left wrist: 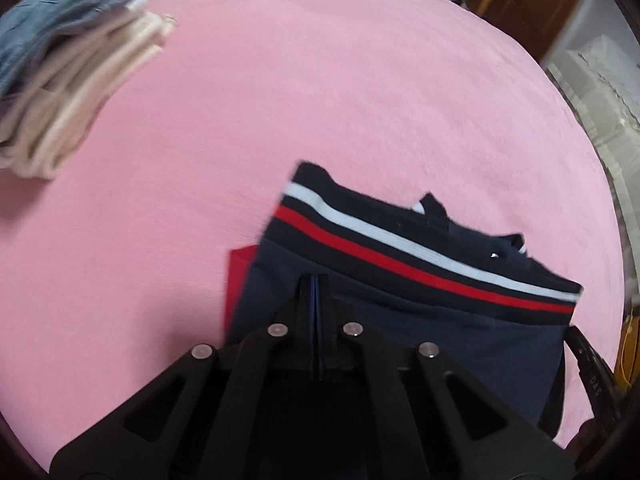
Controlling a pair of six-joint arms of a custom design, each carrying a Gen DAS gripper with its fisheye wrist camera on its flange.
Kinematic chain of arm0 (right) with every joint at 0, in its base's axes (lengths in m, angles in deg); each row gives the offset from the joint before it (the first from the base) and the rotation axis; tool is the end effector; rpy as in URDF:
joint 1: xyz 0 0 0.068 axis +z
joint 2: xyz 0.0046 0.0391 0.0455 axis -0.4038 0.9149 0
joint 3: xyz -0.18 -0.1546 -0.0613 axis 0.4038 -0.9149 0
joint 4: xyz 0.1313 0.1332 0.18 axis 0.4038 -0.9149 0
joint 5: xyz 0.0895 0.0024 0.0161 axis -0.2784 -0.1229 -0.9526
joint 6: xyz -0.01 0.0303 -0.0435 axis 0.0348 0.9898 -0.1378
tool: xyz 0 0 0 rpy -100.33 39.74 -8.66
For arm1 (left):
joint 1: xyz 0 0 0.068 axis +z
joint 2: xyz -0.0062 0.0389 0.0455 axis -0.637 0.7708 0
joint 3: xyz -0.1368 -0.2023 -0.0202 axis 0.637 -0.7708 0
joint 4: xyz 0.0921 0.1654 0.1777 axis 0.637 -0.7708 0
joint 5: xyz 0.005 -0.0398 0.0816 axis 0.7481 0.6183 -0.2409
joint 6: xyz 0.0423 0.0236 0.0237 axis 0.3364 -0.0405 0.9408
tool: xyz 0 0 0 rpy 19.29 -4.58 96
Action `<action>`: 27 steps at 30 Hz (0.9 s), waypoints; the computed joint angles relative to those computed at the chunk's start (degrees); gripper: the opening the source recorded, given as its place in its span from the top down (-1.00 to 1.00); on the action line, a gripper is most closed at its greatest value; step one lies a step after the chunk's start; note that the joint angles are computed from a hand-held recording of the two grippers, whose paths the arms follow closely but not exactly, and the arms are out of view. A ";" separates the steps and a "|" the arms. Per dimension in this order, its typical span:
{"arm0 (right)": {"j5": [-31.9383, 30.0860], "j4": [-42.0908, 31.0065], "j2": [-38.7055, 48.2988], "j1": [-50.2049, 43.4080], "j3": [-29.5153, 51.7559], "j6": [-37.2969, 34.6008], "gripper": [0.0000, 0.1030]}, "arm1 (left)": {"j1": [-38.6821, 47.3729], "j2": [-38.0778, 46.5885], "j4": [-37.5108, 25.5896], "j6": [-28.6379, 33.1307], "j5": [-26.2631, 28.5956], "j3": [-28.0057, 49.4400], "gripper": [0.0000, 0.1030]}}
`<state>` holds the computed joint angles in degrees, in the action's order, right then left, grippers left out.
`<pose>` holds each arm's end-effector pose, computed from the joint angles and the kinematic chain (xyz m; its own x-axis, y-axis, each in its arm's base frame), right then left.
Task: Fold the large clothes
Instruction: 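Lift the hem with both grippers and fold it toward the collar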
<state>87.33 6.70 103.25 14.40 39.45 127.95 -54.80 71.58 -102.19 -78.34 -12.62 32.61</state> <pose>0.2279 0.1609 0.1693 -0.7773 0.4149 -0.4729 0.4478 0.8929 0.0473 0.2138 -0.0591 0.2573 -0.9165 -0.0944 -0.3887 -0.0322 0.9860 -0.1636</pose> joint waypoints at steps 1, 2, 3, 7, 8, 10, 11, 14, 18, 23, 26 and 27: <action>2.02 -3.63 0.85 1.24 2.24 1.89 1.00 | 1.66 -0.21 -1.10 1.10 3.77 0.75 0.98; 1.64 -2.48 -1.19 2.04 1.73 1.01 1.00 | 4.12 -0.55 -2.95 3.05 10.59 1.60 0.98; -0.25 0.25 -3.52 2.30 0.42 -0.12 1.00 | 5.22 -0.97 -4.73 4.42 13.99 2.23 0.98; -12.15 17.01 -9.48 3.79 -6.12 1.76 1.00 | 2.42 -4.54 -10.56 6.68 20.03 0.96 0.98; -15.93 23.84 -9.63 4.54 -8.97 4.20 1.00 | -0.13 -6.18 -10.54 4.59 18.56 -0.36 0.98; -18.20 29.05 -7.23 6.76 -10.93 9.17 1.00 | -5.51 -8.71 -10.05 -0.72 13.40 -4.43 0.98; -18.80 28.00 -3.51 8.24 -9.35 11.32 1.00 | -6.05 -11.07 -9.19 -2.40 13.64 -7.13 0.98; -15.92 28.20 2.60 12.38 -8.64 16.69 1.00 | -2.88 -19.80 -7.31 -3.24 15.67 -14.04 0.99; -12.42 29.65 -1.61 14.58 -14.56 19.84 1.00 | 2.29 -23.91 -9.30 1.98 16.76 -15.90 0.99; -8.14 23.74 -14.75 15.99 -22.63 19.96 1.00 | 9.57 -22.39 -12.58 12.59 9.48 -13.71 0.99; -2.67 7.92 -18.17 16.28 -18.52 19.29 1.00 | 16.03 -23.17 -14.38 17.04 14.45 -14.85 0.99; -2.51 5.19 -19.20 14.90 -17.65 18.47 1.00 | 16.56 -23.52 -14.65 18.04 14.64 -15.01 0.99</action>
